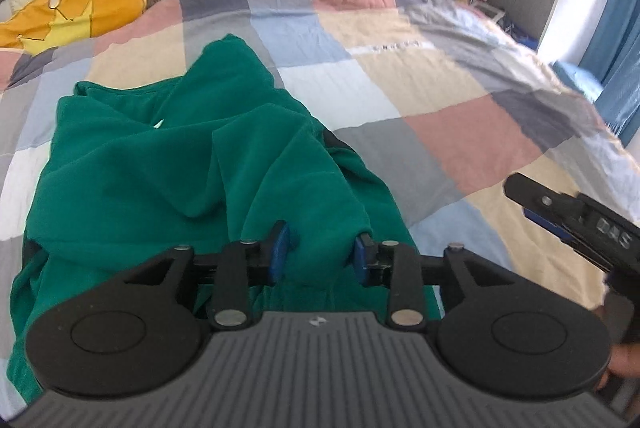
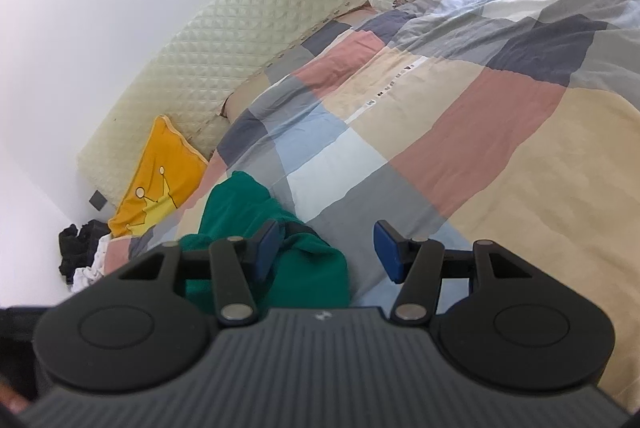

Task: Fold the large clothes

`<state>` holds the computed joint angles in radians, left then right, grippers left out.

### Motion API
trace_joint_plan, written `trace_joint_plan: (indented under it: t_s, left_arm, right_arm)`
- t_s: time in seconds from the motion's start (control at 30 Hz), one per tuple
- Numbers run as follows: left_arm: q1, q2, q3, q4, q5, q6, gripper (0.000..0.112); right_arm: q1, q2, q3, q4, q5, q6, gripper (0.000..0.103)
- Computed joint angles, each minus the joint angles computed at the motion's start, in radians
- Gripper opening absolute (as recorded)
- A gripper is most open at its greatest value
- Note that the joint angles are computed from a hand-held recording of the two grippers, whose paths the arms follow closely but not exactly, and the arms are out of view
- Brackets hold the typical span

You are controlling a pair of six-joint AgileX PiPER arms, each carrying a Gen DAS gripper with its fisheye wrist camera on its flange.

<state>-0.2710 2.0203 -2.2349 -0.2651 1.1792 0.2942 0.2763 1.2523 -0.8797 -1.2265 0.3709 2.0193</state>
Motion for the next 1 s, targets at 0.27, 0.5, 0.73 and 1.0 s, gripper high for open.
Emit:
trace_joint_plan:
  t_s: [0.27,0.5,0.73,1.0]
  left_arm:
    - [0.147,-0.311,0.541,-0.335,-0.240,0.304,0.085]
    - [0.285,-0.373,0.753,-0.512,-0.348,0.409,0.085]
    - [0.385,-0.284,0.775,-0.521,-0.423,0.359,0.085]
    - [0.466,-0.129,0.680,-0.659,-0.305,0.330,0.085]
  right_arm:
    - [0.058,0.004,-0.026,0.041,0.052,-0.073,0.057]
    - [0.138,0.056,-0.079,0.151,0.048,-0.247,0.057]
    - [0.163,0.167,-0.163,0.536,-0.061,-0.701,0.066]
    - [0.310,0.373,-0.345,0.350,0.193,-0.755,0.077]
